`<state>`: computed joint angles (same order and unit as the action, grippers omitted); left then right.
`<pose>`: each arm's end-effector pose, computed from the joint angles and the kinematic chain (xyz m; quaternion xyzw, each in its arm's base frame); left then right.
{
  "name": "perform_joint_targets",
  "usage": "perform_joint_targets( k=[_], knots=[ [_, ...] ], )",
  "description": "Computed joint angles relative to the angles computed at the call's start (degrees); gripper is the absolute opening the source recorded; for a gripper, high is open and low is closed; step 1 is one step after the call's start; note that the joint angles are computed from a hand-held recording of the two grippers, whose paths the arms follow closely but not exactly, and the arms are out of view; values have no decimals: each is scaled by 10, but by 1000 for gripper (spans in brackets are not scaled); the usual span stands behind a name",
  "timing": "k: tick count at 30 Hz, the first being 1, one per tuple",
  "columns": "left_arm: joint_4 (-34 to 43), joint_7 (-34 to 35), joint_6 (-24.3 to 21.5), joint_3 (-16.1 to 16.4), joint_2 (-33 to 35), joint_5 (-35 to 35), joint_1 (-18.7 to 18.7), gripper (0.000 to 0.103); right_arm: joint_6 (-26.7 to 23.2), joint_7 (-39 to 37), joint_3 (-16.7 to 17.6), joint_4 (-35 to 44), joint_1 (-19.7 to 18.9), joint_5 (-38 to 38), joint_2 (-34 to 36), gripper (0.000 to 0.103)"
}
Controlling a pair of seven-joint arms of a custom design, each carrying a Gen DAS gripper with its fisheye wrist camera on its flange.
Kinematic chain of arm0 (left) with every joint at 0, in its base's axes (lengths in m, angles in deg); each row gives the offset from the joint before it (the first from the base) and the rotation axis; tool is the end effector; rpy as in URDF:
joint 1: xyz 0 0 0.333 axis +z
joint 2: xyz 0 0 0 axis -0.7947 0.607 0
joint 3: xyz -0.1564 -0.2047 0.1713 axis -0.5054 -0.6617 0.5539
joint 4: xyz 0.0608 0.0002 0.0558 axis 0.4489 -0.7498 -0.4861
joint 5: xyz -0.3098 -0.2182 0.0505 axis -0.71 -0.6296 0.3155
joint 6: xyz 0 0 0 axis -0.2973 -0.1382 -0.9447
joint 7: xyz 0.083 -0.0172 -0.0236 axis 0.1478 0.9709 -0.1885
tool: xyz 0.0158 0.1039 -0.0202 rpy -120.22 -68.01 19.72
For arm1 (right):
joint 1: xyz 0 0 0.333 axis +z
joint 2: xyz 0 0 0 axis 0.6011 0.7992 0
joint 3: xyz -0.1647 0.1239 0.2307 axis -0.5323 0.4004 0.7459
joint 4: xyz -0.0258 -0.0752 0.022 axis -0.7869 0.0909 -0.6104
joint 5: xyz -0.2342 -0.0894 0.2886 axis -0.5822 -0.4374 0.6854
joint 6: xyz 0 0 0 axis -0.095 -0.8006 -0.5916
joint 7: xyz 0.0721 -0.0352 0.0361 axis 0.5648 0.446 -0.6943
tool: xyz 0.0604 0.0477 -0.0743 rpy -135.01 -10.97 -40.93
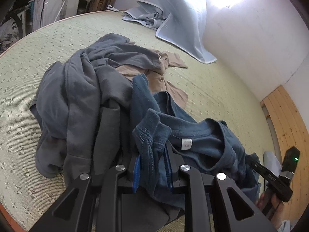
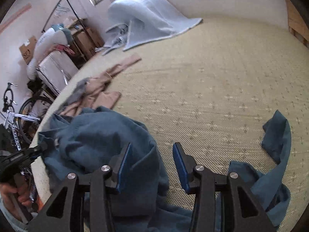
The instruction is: Fold clothes
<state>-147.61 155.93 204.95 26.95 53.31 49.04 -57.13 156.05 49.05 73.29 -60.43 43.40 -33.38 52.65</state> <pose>0.5388 -0.1117 0.4626 -0.7743 0.5325 -0.3288 0.0940 0.6192 0.1224 0.4542 -0.6999 0.6237 -0.0681 0.3412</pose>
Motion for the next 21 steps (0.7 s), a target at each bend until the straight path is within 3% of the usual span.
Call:
perform_joint_targets(
  k=[8, 9, 10, 12, 21],
  knots=[
    [2, 43, -5, 2, 1, -40, -6, 21, -8, 16, 5, 17, -3, -7, 26, 43],
    [3, 46, -6, 2, 1, -42, -6, 21, -10, 21, 4, 19, -2, -15, 27, 37],
    [3, 48, -6, 2, 1, -45, -7, 21, -11, 19, 7, 18, -3, -16, 27, 22],
    [3, 50, -6, 2, 1, -48, -6, 21, -5, 27, 4, 14, 2, -36, 22, 4],
    [1, 37, 4, -2, 0, -27, -5, 17, 70, -18, 8, -33, 0, 5, -30, 3]
  ],
)
